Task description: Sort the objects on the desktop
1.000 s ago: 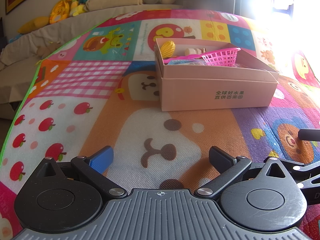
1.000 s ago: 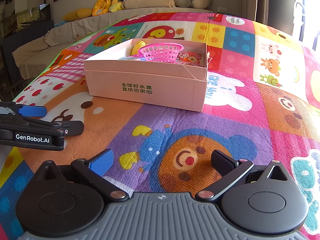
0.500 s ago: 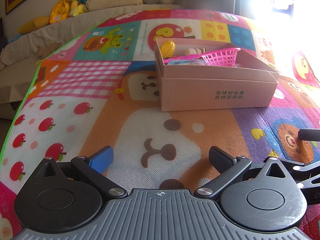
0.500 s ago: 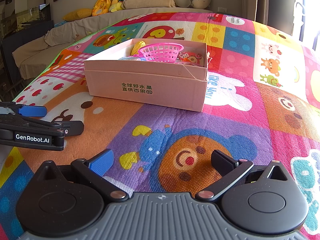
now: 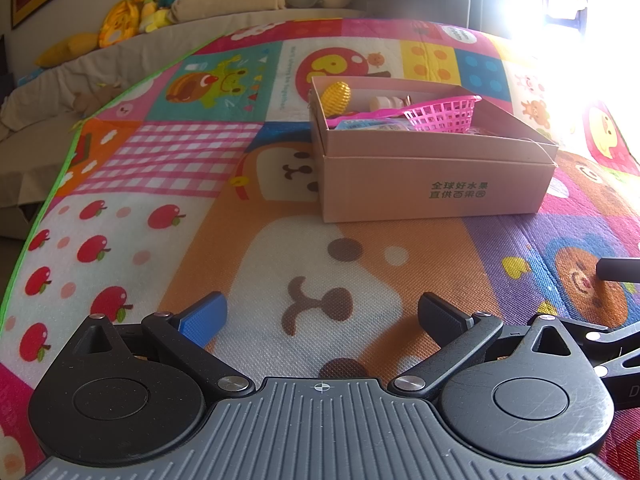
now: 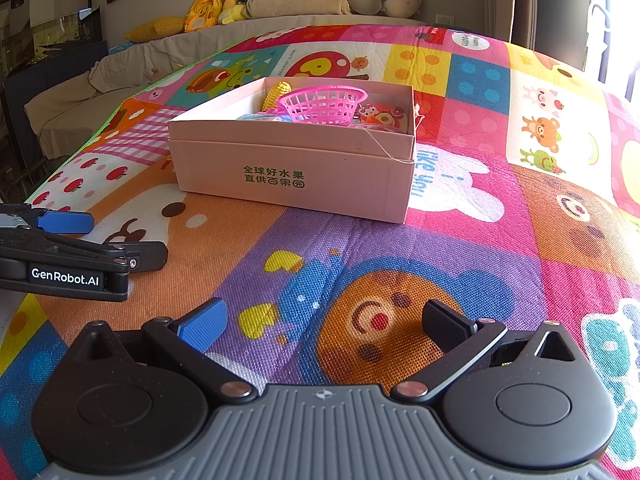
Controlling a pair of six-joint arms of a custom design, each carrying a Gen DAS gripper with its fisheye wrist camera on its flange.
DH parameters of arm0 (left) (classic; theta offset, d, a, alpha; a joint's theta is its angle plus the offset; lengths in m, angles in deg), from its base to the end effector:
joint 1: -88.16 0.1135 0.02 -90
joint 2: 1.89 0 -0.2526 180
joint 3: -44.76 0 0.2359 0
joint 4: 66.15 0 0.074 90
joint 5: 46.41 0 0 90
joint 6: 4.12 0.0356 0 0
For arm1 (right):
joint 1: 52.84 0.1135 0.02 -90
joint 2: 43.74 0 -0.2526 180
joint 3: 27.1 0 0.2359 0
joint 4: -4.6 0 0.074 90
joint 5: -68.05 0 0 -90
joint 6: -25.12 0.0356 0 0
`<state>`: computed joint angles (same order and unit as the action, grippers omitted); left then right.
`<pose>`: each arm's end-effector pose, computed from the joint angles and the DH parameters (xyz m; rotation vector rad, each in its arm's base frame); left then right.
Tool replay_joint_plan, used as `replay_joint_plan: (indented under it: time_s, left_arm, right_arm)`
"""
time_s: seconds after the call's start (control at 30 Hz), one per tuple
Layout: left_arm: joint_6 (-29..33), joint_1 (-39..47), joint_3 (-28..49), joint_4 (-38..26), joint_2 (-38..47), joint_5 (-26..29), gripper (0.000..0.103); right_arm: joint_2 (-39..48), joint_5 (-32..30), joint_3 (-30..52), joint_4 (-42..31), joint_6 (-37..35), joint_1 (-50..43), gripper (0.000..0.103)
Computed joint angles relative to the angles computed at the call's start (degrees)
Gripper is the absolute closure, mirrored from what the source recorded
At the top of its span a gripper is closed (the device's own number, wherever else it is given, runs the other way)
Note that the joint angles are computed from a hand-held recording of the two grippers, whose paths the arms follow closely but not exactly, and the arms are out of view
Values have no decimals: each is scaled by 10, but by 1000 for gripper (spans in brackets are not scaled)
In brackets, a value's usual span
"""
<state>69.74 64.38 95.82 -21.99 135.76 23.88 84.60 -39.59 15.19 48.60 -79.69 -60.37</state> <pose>0.2794 -0.1100 -0.0244 -0.0220 2.2591 0.0289 0.2721 -0.0251 0.0040 -0.2994 2.2476 0.1495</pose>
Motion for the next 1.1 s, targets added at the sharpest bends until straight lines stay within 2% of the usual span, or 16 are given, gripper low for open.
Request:
replay_joint_plan:
  time_s: [0.73, 0.93, 1.0, 1.1]
  left_arm:
    - [0, 6, -3, 8, 2, 8, 0]
    - [-1, 5, -9, -36, -24, 18, 0]
    - [6, 0, -20, -22, -23, 13, 0]
    - [10, 14, -25, -22, -28, 40, 0]
  right_arm:
    - [1, 1, -1, 2, 1, 1, 0]
    - [1, 2, -1, 3, 1, 2, 0]
    - [1, 1, -1, 2, 1, 0, 0]
    - [1, 1, -1, 3, 1, 2, 0]
